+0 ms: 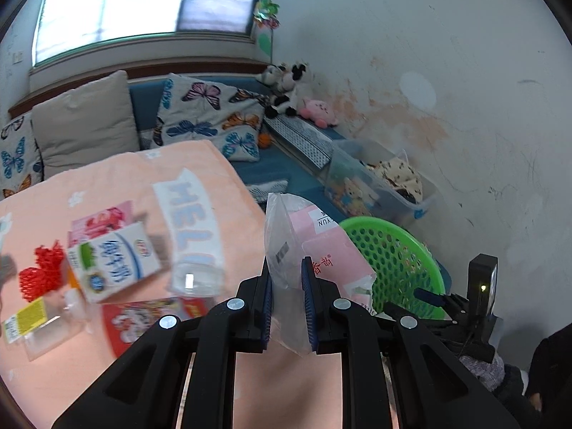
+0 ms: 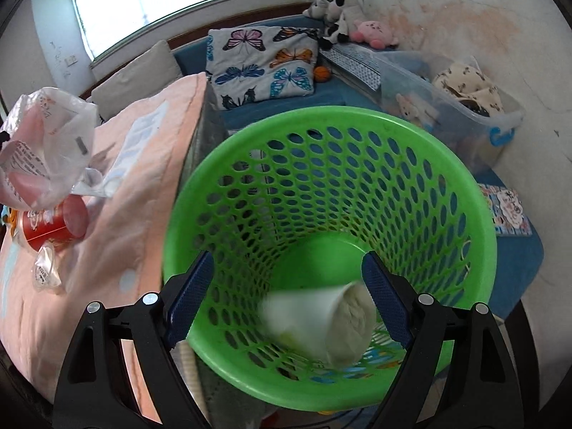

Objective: Collect trash
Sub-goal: 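Carry the white cup over the green basket and open the right gripper, then drop the plastic bag into the green basket with the left gripper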

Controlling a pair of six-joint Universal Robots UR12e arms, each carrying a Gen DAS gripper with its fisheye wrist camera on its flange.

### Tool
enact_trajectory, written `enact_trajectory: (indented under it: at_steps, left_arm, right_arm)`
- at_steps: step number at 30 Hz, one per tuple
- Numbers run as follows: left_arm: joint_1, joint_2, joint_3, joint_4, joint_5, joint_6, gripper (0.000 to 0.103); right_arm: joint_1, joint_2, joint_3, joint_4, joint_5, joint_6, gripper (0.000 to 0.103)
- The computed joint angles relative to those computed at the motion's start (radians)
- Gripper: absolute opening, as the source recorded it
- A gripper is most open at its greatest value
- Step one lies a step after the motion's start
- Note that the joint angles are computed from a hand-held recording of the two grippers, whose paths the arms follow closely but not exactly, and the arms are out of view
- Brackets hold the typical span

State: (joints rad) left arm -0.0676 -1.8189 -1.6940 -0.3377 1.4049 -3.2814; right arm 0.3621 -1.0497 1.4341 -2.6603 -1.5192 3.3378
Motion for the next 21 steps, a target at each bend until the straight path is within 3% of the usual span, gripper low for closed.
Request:
enact_trajectory:
  at_steps: [5,16,21]
  left_arm:
    - [-0.026,-0.042,0.043,-0.040,-0.013,-0.005,0.015]
    - [-0.077,-0.122,0.123,-0.127,-0.029,0.011,0.016]
    - [-0.095,-0.146,0.146,-0.169,-0.026,0.025,0.024]
  right_arm:
    - [-0.002,-0.018,0.024,-0.021,-0.013,-0.007,0.087]
    - [-0.005,-0.090,0.120,-0.108,-0.117,-0.041,0.087]
    - [-0.016,-0.110,0.151,-0.123,-0.115,-0.011,0.087]
